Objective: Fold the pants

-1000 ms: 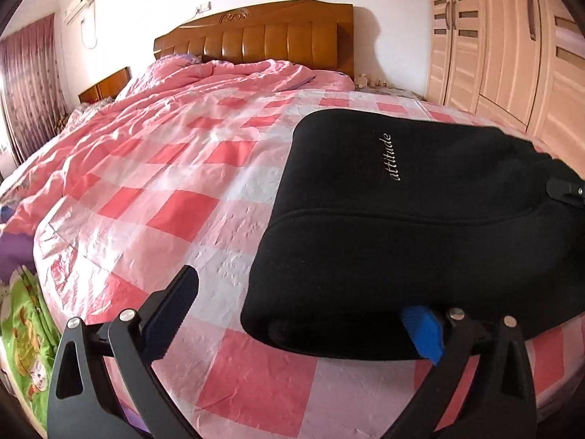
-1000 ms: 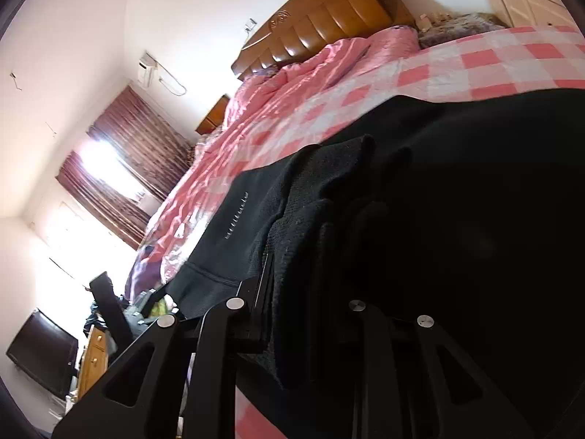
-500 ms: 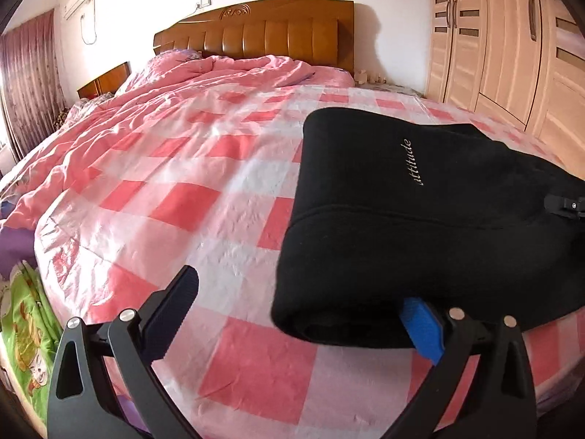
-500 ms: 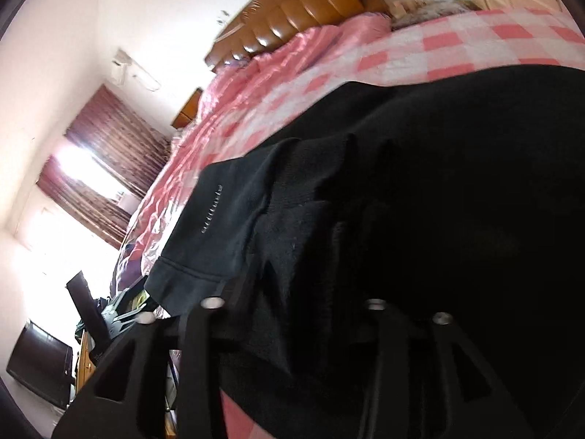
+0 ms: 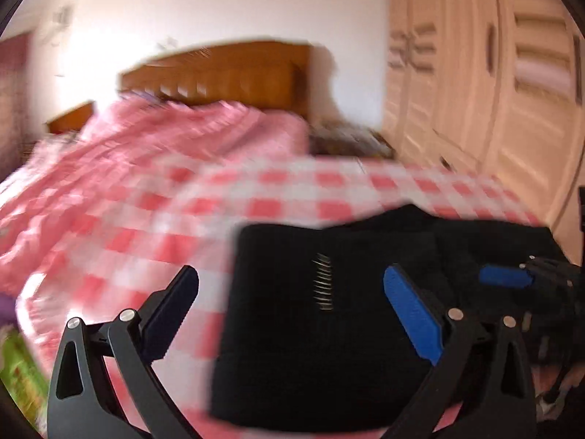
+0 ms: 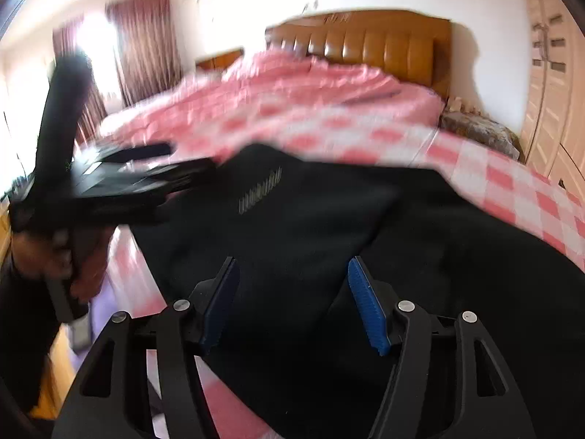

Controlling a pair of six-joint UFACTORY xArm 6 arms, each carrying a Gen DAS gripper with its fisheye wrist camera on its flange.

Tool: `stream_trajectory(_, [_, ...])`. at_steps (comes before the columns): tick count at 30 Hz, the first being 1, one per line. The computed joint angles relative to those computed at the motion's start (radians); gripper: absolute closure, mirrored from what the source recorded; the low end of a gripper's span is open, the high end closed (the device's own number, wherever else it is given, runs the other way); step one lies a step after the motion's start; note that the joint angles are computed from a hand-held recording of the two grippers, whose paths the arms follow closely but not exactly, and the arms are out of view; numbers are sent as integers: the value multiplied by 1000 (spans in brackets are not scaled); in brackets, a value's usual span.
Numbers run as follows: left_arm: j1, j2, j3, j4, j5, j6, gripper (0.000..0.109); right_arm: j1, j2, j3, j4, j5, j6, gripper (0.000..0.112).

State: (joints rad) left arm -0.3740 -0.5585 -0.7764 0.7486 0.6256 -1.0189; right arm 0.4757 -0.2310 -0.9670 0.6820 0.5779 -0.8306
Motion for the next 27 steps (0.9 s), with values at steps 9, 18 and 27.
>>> stream_trajectory(9, [117, 85, 71, -188, -10, 69, 7, -9, 24, 10, 146, 29, -114, 35])
stream_trajectory(18, [3, 18, -76, -83, 135, 49, 7, -87, -29, 3, 265, 65, -101, 34])
stream_trajectory(27, [107, 518, -418, -306, 87, 401, 7, -60, 41, -4, 141, 32, -89, 25])
